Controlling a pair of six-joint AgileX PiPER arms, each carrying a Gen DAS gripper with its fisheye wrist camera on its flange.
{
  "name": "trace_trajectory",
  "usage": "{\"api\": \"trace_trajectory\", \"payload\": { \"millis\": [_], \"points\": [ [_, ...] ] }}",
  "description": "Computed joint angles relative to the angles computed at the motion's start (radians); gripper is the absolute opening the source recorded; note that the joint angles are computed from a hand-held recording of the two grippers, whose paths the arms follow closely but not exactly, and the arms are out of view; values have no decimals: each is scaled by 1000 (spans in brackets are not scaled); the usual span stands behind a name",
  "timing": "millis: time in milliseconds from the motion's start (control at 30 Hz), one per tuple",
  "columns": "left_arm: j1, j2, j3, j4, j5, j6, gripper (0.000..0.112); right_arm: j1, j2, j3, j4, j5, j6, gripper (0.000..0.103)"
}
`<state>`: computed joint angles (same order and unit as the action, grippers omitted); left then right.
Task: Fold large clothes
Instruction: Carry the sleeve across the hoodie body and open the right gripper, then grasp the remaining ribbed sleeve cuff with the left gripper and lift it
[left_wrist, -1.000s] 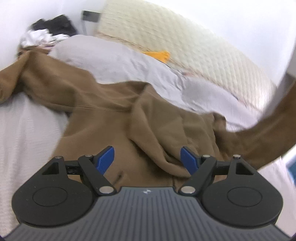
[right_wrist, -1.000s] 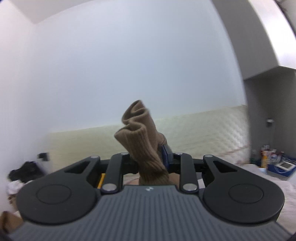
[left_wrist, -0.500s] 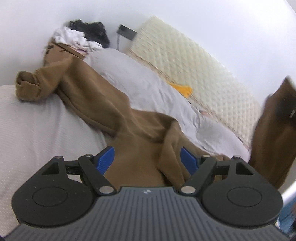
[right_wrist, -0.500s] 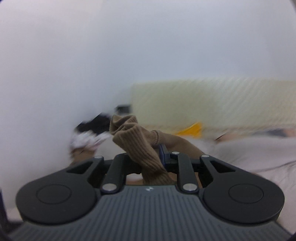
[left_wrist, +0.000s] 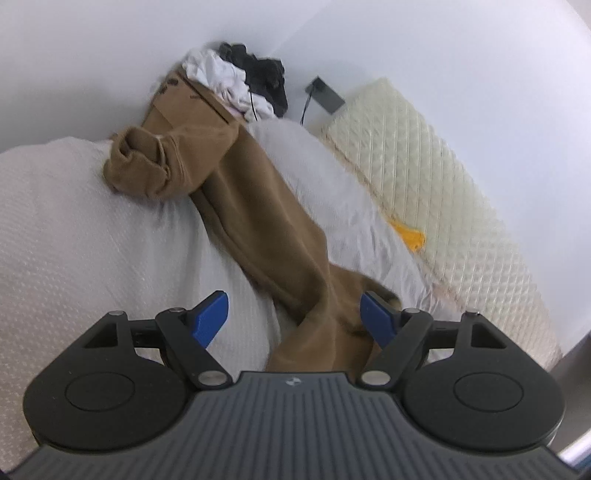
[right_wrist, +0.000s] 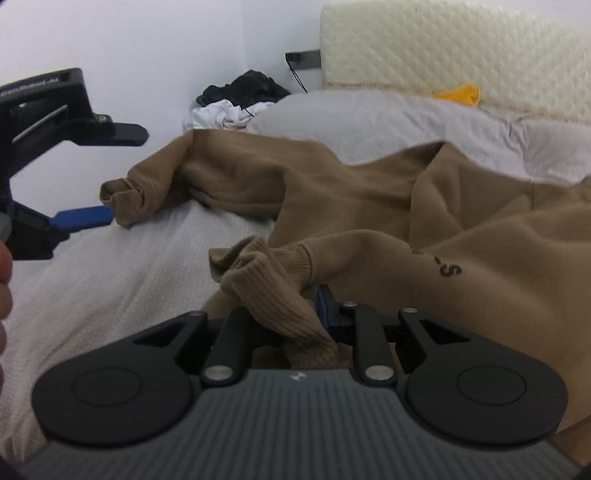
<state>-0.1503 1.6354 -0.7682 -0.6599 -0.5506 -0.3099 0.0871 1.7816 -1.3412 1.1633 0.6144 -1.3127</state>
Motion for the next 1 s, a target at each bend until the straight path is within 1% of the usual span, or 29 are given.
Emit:
{"api": "trace_trajectory", "payload": {
  "millis": [67, 100, 133, 200, 233, 267, 300, 433, 533, 633, 700, 767, 800, 867, 933, 1000],
  "points": [
    [3, 21, -24, 28, 13, -5, 82, 9, 14, -21, -6, 0, 0, 22],
    [2, 31, -32, 46, 12, -14, 82, 2, 13, -28, -17, 17, 9, 28],
    [-2, 49, -46, 58, 11, -20, 82, -9, 31, -60, -43, 51, 42, 31],
    [-15, 70, -69, 57, 11, -9, 82, -31, 28, -97, -120, 124, 167, 53],
    [-20, 73, -75, 59, 13, 0, 82, -45, 38, -128, -149, 173, 226, 59],
    [-27, 73, -78, 63, 15, 10, 82, -63, 33, -130, -153, 229, 251, 68],
    [-34, 77, -85, 63, 16, 22, 82, -82, 22, -124, -153, 274, 259, 71],
    [-54, 76, -91, 119, 17, -5, 82, -166, -54, -69, -172, 392, 218, 71],
    [-103, 79, -111, 89, 22, 73, 82, -249, -101, -35, -150, 449, 152, 71],
    [-162, 98, -156, 10, 44, 201, 82, -338, -125, -16, -99, 455, 91, 71],
    [-210, 120, -201, -82, 60, 331, 81, -388, -115, -32, -72, 433, 80, 71],
    [-250, 150, -250, -148, 80, 436, 81, -412, -104, -48, -71, 365, 87, 71],
    [-267, 167, -275, -180, 88, 488, 81, -426, -92, -54, -51, 334, 61, 71],
    [-308, 206, -336, -298, 94, 655, 81, -441, -62, -68, -16, 268, 10, 71],
    [-327, 243, -387, -362, 100, 760, 80, -442, -25, -102, -23, 214, 25, 68],
    [-335, 286, -453, -464, 116, 891, 71, -444, 36, -166, -44, 198, 91, 63]
  ]
}}
